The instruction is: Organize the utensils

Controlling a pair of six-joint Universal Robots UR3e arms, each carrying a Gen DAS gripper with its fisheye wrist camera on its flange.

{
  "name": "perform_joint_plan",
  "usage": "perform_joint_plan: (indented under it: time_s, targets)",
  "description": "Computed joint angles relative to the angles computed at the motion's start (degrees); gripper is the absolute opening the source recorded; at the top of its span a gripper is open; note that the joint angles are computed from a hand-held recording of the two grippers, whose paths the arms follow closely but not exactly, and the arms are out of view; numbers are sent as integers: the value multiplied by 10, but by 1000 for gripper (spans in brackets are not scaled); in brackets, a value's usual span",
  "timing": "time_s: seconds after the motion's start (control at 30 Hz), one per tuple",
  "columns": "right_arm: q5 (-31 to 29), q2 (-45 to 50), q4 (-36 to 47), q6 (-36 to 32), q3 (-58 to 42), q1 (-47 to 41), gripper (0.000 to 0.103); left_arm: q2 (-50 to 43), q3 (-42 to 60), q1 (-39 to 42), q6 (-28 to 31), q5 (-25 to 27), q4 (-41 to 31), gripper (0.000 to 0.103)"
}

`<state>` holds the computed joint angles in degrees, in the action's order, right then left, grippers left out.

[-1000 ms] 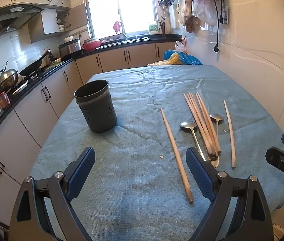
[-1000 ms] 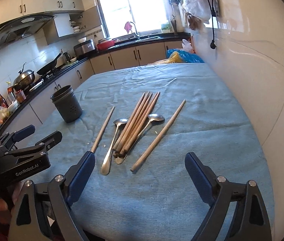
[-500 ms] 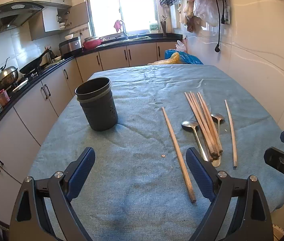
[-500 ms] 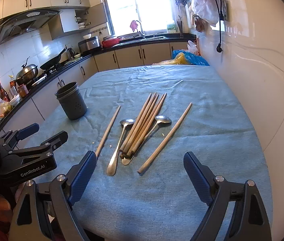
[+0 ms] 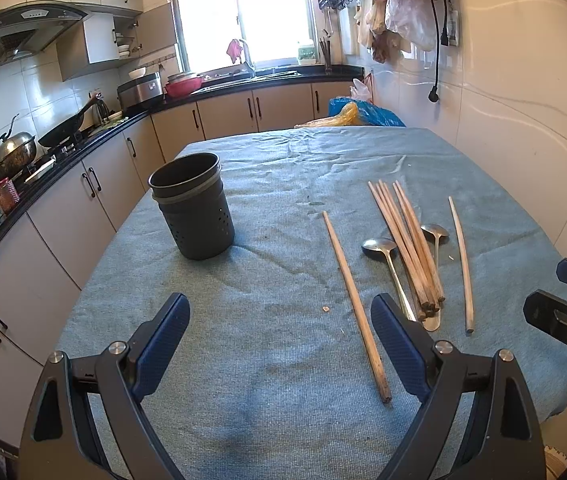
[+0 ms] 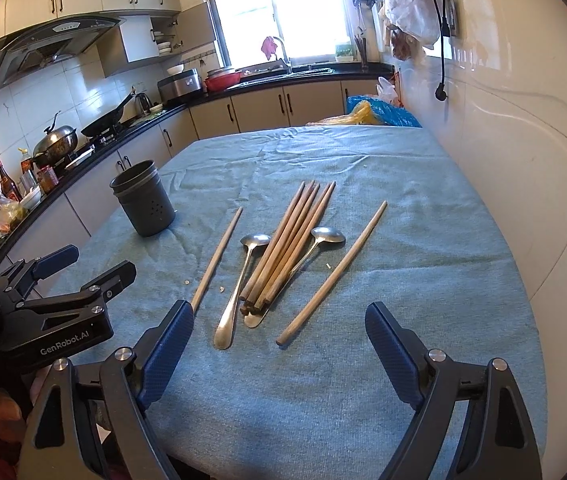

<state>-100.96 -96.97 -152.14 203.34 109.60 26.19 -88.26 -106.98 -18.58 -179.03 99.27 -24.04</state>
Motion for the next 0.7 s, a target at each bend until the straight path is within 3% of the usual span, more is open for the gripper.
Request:
perform_joint_plan:
  time_s: [0.57,0.7]
  targets:
    - [8,-1,-5,-7,3,-5,90,2,-2,3,2,-4,-3,91]
    - [63,-12,0,-27,5,-40,84,4,8,26,15,-39,-25,91]
